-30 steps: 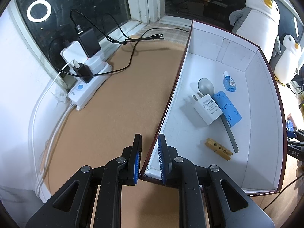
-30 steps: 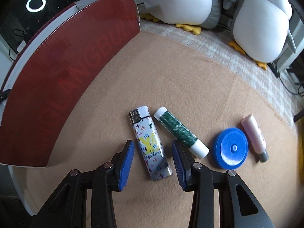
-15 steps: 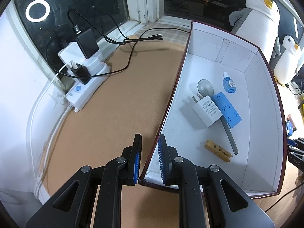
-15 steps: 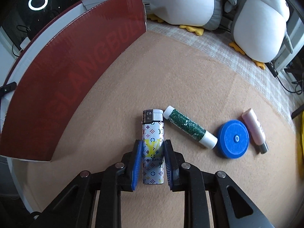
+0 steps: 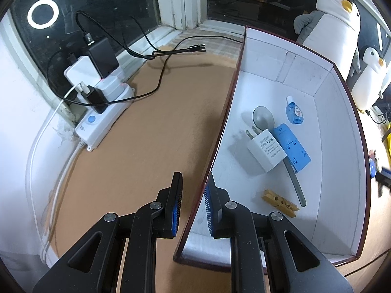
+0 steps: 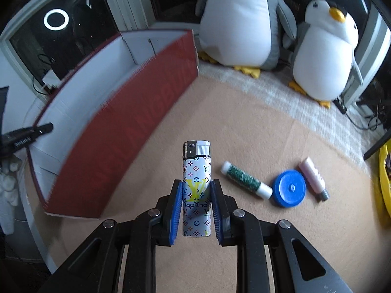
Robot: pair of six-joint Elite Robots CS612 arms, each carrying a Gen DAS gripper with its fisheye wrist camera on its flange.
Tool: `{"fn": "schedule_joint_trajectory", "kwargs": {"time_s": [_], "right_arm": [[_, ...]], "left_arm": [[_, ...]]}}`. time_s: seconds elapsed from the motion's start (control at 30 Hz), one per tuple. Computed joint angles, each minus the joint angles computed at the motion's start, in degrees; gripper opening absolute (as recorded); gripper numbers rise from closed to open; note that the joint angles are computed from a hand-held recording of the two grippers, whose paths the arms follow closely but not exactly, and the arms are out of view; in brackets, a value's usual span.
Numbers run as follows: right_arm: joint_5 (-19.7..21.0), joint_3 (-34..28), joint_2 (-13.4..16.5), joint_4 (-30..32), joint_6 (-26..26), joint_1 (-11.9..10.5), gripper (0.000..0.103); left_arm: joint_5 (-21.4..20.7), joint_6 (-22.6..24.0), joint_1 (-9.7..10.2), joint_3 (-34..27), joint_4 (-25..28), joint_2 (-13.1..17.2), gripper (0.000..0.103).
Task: Organize rigid objects
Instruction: 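Carry the lighter into the box and open the right gripper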
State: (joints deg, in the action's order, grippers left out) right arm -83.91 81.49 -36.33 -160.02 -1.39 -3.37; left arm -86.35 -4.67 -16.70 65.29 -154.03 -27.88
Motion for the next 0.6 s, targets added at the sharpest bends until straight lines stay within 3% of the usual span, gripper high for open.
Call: {"fn": "schedule_joint_trajectory", "kwargs": {"time_s": [0.33, 0.6], "right_arm": [[1.8, -8.5, 1.3, 2.6, -1.2, 1.8, 0.021], [2.2, -23.8, 8.5, 14.3, -2.7, 3.5, 0.021]], "left_arm": [[-1.6, 1.1, 0.3, -2.5, 0.9, 1.4, 0.016], [-3.0, 1.3, 0.56, -3.0, 0.8, 1.8, 0.015]]}}
